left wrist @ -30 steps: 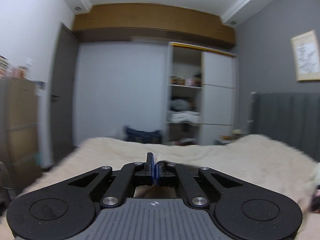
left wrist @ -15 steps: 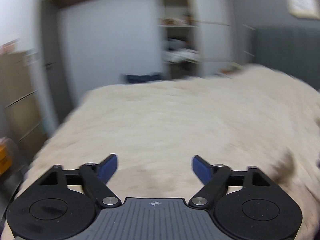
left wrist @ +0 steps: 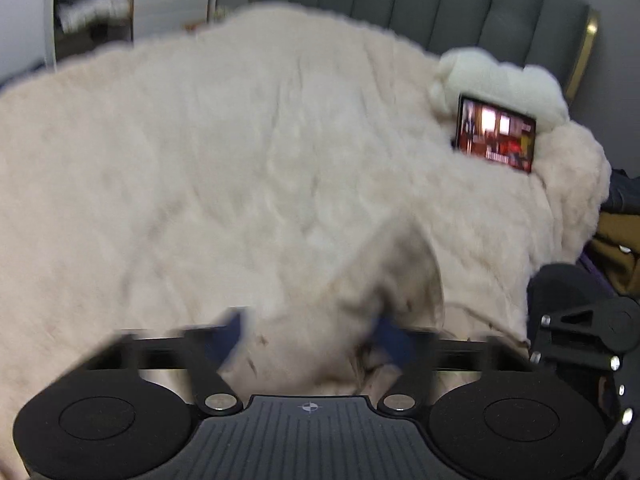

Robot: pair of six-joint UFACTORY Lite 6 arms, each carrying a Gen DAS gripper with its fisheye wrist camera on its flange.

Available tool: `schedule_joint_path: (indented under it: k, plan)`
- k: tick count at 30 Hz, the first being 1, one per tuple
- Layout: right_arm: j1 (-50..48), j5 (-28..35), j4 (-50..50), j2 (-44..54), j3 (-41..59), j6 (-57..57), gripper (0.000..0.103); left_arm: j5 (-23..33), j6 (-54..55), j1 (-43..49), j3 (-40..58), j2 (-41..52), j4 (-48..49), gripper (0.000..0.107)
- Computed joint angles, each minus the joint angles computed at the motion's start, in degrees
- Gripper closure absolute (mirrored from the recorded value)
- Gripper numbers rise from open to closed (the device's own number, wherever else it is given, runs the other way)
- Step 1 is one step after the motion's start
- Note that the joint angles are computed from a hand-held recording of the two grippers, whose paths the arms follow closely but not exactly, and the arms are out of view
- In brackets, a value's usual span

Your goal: Fold clothes

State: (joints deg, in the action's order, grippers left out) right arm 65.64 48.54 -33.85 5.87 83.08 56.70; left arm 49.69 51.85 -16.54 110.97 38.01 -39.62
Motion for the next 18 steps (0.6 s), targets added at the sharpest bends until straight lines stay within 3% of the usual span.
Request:
schedule_joint_path:
  k: [3,5,8,11,14,16,18]
  plan:
    - [-1.74,0.12,-1.27,-9.15,-5.29,2.19,0.102,-3.52,0.72,5.48,-6.59,-7.28,-7.74,0.102]
    - [-1.80,7.86,-6.11,-21.15,-10.48,9.97,0.102,-3.98,-0.28,9.68,-8.65,-10.75,-11.94,0.102]
    - [-5.98,14.78,-6.63,-35.57,-18.32,15.06,0.102,-6.73,-4.04,17.17,-13.10,-17.30,-15.50,0.102]
    - [-13.03,24.06,-6.44,-40.93,-22.63,18.06,0.099,-4.98,-0.80,20.42,-19.76,-22.16,-19.93,0.102]
    - [-14.03,25.90,-6.61,-42.07,-23.39,20.27,0.082,-9.51,1.20,18.77,-27.04,-27.82,-17.00,0.102]
    - [-9.25,24.94,-10.55,-42.08,-23.53,24.72,0.062,-10.95,1.78,16.64,-28.99,-28.42,-17.50,0.102]
    - [-6.87,18.14,-11.66,-37.22,-20.71,21.07,0.051,-13.46,1.17,14.02,-29.71,-29.06,-16.42,0.102]
